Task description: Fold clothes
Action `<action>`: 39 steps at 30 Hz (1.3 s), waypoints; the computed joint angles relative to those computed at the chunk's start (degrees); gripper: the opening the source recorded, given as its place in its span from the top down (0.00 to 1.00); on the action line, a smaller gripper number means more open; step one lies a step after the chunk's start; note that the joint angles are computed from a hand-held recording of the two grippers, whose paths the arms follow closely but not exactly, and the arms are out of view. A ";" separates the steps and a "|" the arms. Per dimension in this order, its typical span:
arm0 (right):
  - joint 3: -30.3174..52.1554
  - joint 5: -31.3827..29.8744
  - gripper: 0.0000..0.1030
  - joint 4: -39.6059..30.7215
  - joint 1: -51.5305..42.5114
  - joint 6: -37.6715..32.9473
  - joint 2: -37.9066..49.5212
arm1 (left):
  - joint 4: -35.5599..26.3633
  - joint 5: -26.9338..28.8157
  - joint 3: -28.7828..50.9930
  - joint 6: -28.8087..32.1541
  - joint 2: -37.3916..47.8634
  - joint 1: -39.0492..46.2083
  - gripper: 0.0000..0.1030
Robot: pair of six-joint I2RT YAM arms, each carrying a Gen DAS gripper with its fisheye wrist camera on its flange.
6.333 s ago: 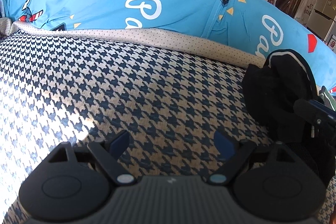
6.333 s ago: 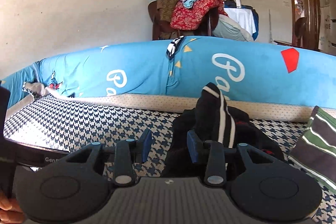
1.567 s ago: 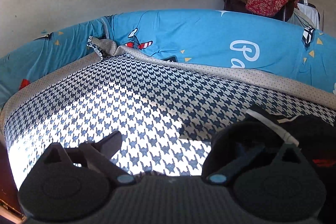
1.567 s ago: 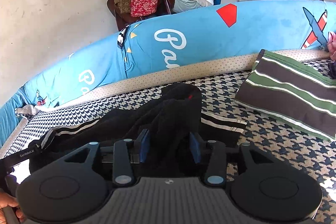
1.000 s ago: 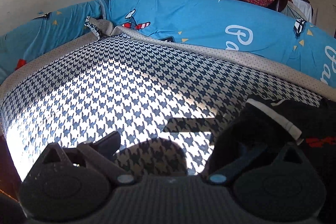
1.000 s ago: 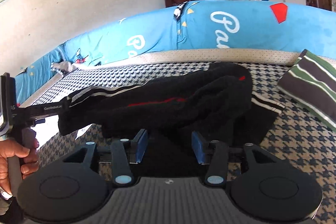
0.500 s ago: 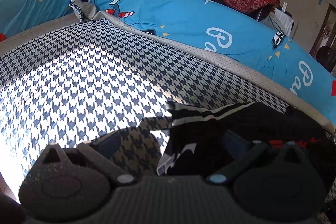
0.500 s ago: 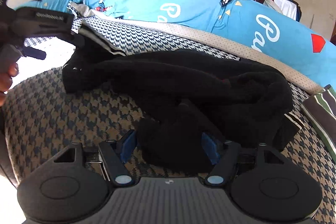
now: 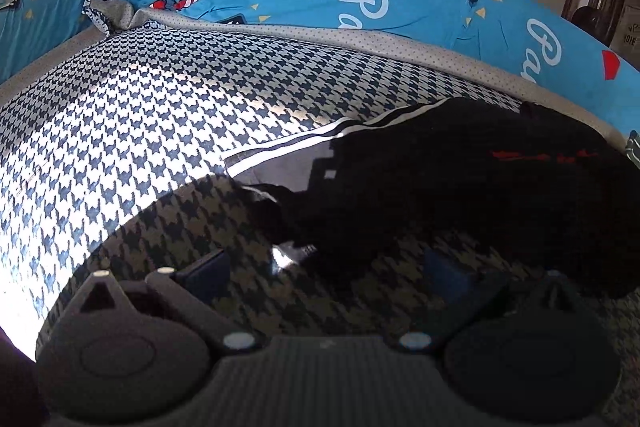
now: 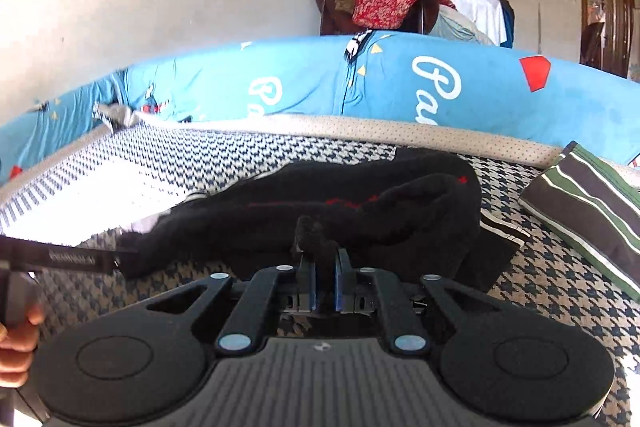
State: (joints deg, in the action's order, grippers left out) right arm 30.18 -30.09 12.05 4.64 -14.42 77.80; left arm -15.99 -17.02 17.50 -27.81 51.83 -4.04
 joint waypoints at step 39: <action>-4.49 23.55 0.78 4.93 14.53 1.36 6.61 | 4.26 -9.95 -7.07 -1.18 0.11 -12.79 0.00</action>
State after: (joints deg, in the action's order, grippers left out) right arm 25.69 -6.54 16.98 19.17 -13.06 84.41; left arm -11.73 -26.96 10.43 -29.00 51.93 -16.83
